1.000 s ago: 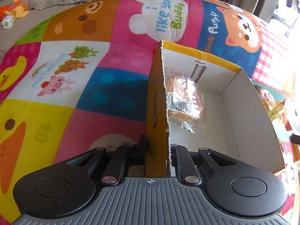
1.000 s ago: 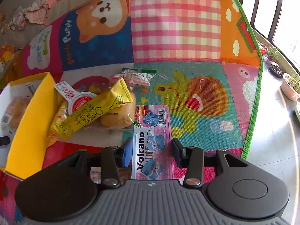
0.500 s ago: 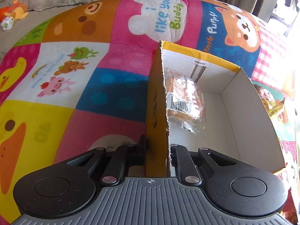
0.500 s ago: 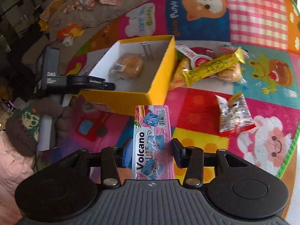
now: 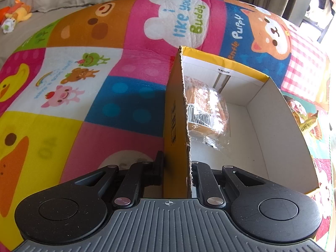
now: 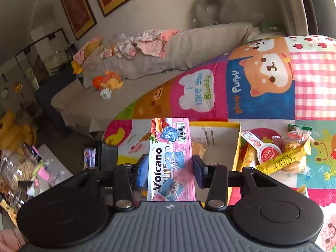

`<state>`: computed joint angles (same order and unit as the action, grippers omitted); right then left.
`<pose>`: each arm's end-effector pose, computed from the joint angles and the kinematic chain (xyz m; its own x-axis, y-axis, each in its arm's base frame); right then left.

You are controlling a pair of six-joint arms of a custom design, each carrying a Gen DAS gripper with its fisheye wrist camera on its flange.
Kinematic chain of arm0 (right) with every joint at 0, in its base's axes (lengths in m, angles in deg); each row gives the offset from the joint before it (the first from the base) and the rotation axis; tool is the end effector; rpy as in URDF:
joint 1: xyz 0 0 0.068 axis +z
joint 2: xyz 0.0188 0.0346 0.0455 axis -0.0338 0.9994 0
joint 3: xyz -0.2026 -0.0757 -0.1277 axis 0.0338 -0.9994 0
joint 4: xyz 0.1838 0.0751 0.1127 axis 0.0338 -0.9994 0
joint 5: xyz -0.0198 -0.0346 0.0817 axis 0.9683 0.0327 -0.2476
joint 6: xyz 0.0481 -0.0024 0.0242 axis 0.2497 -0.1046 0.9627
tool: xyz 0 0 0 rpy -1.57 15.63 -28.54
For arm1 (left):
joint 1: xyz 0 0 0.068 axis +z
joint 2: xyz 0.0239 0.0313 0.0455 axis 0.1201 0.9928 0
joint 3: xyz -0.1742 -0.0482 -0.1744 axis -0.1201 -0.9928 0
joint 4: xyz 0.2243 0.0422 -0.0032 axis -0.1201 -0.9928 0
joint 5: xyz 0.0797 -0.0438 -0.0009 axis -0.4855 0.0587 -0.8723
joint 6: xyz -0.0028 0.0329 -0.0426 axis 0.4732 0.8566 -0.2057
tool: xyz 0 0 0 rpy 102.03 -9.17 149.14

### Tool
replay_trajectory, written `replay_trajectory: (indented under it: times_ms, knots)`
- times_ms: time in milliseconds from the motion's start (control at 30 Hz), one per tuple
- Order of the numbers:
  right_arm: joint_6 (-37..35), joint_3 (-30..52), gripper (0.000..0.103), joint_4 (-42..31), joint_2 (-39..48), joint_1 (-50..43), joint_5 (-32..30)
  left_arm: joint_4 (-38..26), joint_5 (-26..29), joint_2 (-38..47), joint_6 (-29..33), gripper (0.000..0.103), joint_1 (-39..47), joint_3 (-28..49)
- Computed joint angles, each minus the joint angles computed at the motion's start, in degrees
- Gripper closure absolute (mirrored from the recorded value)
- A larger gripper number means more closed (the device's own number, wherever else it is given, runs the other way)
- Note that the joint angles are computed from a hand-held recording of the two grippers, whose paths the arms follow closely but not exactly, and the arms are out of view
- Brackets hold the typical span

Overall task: Organize objects
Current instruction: 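Carry the Volcano packet into the yellow box and release it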

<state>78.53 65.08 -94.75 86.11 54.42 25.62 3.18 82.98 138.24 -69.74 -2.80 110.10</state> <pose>0.1113 0.1332 0.2807 -0.5965 0.2590 -0.7597 -0.0446 0.9343 0.3536 0.2761 -0.0582 0.1619 -0.7833 0.1789 -0.5954 0.3739 0.9007 -0.2213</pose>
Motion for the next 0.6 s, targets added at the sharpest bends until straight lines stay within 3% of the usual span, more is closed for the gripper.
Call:
replay_trajectory:
  times_ms: [133,300,467,600]
  knots:
    - [-4.93,-1.22,0.056,9.89,5.33,-5.51,-0.08,-0.32,0.12,0.22,0.23,0.089,0.08,0.34]
    - [-3.89,-4.74,0.056,13.72,6.26,-9.34,-1.84,-0.24,0.84,0.17,0.58,0.089,0.58,0.11]
    - [3.1,-11.32,0.041,5.95,-4.19,-9.18,6.3,-0.24,0.75,0.16,0.35,0.089,0.56,0.05]
    - [12.01,-15.44,0.037,-6.97,-12.33,-8.18,13.55,-0.5,0.63,0.09,0.24,0.089,0.45,0.15]
